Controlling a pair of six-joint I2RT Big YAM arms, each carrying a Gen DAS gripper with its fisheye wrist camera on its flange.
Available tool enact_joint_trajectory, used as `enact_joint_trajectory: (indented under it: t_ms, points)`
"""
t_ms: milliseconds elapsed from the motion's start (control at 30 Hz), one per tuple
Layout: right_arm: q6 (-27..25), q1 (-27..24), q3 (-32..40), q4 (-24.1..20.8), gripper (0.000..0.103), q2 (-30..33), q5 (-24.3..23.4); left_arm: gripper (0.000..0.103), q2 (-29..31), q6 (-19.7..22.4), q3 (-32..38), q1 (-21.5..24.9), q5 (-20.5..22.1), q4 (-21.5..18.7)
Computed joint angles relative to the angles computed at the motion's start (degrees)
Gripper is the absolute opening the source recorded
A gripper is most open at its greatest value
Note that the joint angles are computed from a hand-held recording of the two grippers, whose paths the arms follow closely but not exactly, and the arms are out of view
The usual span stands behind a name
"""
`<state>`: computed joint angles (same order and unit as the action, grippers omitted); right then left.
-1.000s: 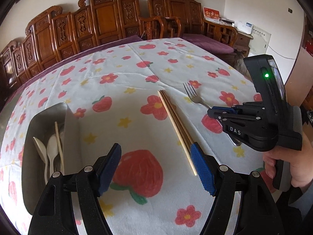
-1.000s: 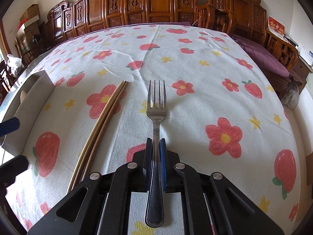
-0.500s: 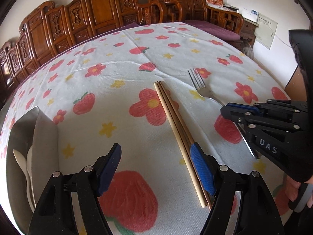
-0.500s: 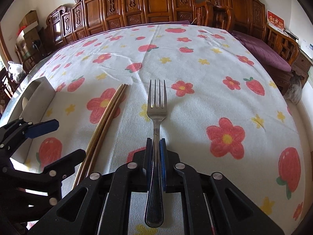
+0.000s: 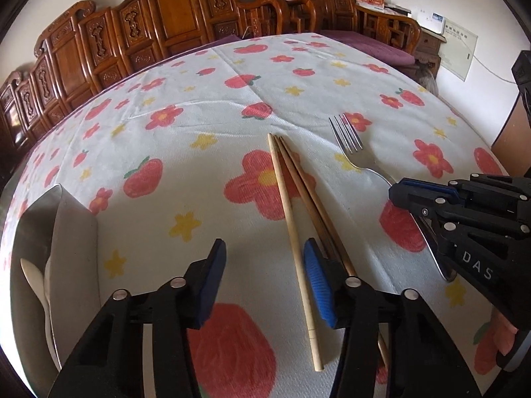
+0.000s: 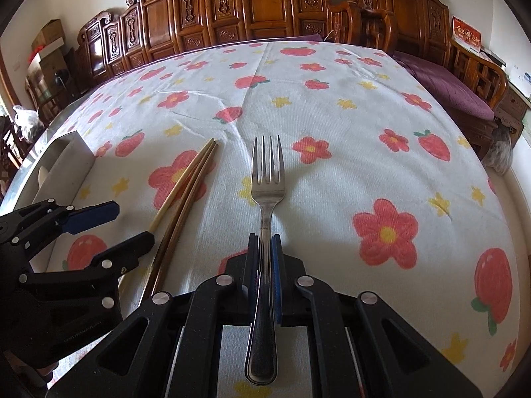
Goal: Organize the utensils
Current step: 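Grasp a wooden chopstick with the left tool while the right holds the fork, then carry the wooden chopstick into the silver tray with the left tool and release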
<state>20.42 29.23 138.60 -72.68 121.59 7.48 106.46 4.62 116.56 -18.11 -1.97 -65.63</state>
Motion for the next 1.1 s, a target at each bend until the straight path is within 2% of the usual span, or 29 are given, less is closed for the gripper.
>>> enact_joint_trajectory:
  t_ms: [33, 100, 167, 467, 733, 1100]
  points:
    - [-0.1, 0.0, 0.0, 0.0, 0.009, 0.0, 0.0, 0.04, -0.1, 0.1, -0.1, 0.0, 0.2, 0.1]
    - [-0.5, 0.1, 0.1, -0.1, 0.01, 0.1, 0.2, 0.016, -0.6, 0.3, -0.9, 0.1, 0.5, 0.6]
    - [-0.8, 0.2, 0.4, -0.4, 0.01, 0.3, 0.6, 0.005, -0.9, 0.7, -1.3, 0.1, 0.3, 0.2]
    - [-1.6, 0.4, 0.2, -0.1, 0.01, 0.3, 1.3, 0.004, -4.4, 1.6, -4.5, 1.5, 1.1, -1.1]
    - [-1.7, 0.4, -1.1, 0.8, 0.009, -0.5, 1.4, 0.004, -10.2, 0.9, -9.6, 2.8, 3.0, -0.1]
    - [0.3, 0.7, -4.7, 3.0, 0.009, -3.3, 2.9, 0.004, -15.2, 1.8, -10.6, 4.7, 3.6, 0.6]
